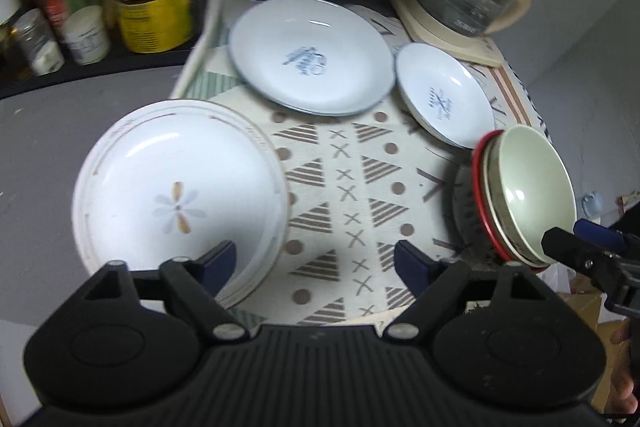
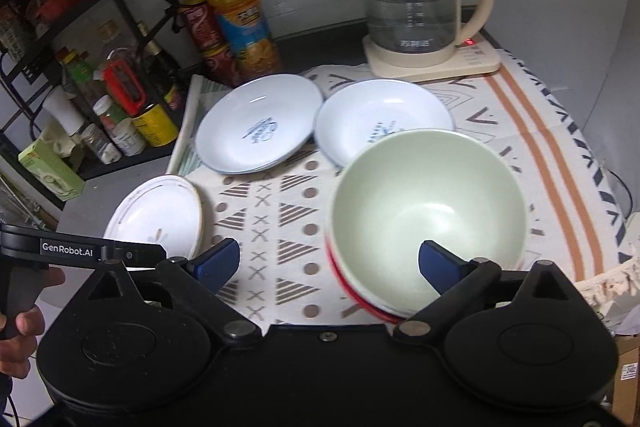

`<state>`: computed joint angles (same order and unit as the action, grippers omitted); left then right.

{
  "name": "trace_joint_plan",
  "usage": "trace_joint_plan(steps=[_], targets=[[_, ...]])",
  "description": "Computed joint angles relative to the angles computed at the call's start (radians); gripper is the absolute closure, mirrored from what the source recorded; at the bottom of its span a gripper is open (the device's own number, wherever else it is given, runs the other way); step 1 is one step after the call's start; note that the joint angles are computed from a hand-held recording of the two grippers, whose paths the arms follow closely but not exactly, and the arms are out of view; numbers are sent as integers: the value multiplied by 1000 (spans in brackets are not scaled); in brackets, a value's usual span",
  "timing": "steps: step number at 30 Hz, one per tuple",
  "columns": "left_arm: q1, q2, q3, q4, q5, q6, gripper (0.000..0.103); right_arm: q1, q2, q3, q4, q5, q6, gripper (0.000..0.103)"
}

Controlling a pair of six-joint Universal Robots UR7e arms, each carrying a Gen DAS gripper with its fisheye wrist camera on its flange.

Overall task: Organize plates and bowls
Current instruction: 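Move both grippers away from the bowl stack toward the white plates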

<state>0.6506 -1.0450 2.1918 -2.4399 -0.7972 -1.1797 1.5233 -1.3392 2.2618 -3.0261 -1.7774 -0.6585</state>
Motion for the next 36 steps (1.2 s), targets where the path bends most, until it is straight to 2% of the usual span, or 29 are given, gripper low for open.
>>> trace_joint_plan(steps=[4, 9, 19, 26, 32, 36], targets=[[-17, -43, 32, 39, 24, -50, 16, 19, 3, 16, -4, 4, -2, 4], [-35, -79, 64, 65, 38, -101, 10, 38, 14, 18, -2, 5, -7, 2], [-46, -121, 80, 169, 61, -264, 6, 37, 52, -45, 47, 50, -35, 0], [-40, -85, 29, 224, 98, -363, 6, 23, 84, -130, 126, 117, -92, 0], [-26, -35, -30, 247, 123, -424, 6, 16, 123, -220, 214, 147, -152, 0], [-20, 2, -86, 312, 159, -491, 6, 9, 146, -279, 282, 157, -192, 0]])
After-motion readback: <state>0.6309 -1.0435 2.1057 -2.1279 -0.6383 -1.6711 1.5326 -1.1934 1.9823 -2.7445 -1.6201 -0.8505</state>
